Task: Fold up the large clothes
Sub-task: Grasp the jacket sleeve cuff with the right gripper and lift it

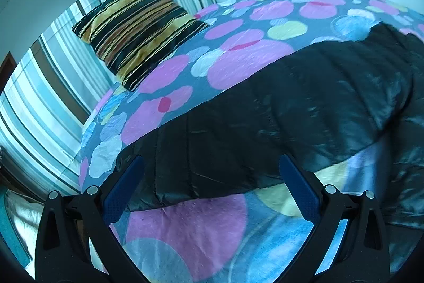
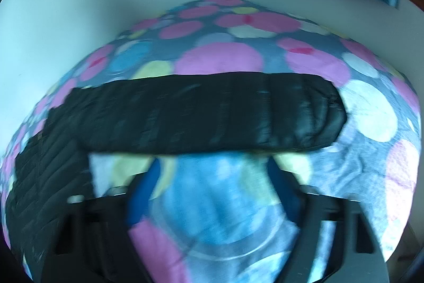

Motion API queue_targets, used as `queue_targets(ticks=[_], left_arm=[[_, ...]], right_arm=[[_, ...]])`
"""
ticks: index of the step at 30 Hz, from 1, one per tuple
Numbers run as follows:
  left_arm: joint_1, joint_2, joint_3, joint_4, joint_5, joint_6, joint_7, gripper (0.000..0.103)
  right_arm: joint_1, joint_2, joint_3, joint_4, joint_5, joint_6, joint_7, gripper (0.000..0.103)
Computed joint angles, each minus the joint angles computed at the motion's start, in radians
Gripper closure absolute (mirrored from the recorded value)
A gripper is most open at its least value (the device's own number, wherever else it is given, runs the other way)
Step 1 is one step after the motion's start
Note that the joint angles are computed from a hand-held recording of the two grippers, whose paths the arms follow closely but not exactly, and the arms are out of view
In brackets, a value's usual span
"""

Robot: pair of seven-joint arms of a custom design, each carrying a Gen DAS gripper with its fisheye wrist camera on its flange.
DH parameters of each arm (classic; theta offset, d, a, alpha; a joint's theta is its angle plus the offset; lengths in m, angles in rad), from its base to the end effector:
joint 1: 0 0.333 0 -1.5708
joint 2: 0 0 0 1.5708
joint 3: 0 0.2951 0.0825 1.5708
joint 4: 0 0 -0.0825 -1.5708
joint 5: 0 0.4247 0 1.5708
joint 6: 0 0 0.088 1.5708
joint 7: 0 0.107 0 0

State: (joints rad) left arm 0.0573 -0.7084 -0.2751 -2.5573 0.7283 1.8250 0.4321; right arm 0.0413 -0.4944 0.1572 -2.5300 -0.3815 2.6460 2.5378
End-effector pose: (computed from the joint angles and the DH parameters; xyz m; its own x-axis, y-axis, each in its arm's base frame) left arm 0.3952 -0.0330 0.4842 0.7389 -0.5127 -0.4372 -0.6577 -0.4076 -0.6335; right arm 0.4711 0.1063 0.4727 -0.4034 -0.8984 -0.1737 -0.6756 0.4204 -0.6057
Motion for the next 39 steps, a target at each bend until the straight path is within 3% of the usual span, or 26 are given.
queue_targets(ticks=[3,10,16,21,24,28,31,34,36,39], left_arm=[[0.007,-0.004,0.008,-0.022,-0.005,0.010,-0.021,0.002],[0.023,-0.020,0.046,-0.083,-0.051,0.085,-0.047,0.002],[0.053,-0.063,0.043,-0.107,-0.060,0.161,-0.066,0.002],[0.071,-0.015,0.039,-0.091,-0.060,0.176,-0.042,0.002],[0.076,-0.016,0.043,-0.095,-0.068,0.183,-0.041,0.002],[0.080,-0.011,0.045,-0.097,-0.076,0.189,-0.037,0.002],[0.083,-0.014,0.048,-0.102,-0.083,0.198,-0.037,0.002],[0.086,-0.017,0.045,-0.105,-0.086,0.201,-0.038,0.002],[0.087,-0.016,0.043,-0.105,-0.086,0.201,-0.037,0.002],[0.089,-0.016,0.043,-0.105,-0.086,0.199,-0.034,0.002]], right_arm=[[0.003,-0.012,-0.043,-0.030,0.057,0.013,-0.002,0.039],[0.004,0.007,-0.082,-0.061,0.164,0.063,-0.015,0.038],[-0.009,0.015,-0.080,-0.081,0.222,0.132,-0.007,0.032],[-0.035,0.049,-0.086,-0.076,0.259,0.195,0.021,0.031],[-0.082,0.077,-0.067,-0.078,0.259,0.253,0.092,0.031],[-0.196,0.107,0.018,-0.067,0.171,0.308,0.235,0.033],[-0.266,0.124,0.072,-0.040,0.071,0.287,0.343,0.047],[-0.237,0.128,0.031,-0.048,0.074,0.314,0.394,0.051],[-0.152,0.132,-0.044,-0.062,0.144,0.368,0.337,0.051],[-0.192,0.146,-0.004,-0.054,0.132,0.380,0.352,0.045]])
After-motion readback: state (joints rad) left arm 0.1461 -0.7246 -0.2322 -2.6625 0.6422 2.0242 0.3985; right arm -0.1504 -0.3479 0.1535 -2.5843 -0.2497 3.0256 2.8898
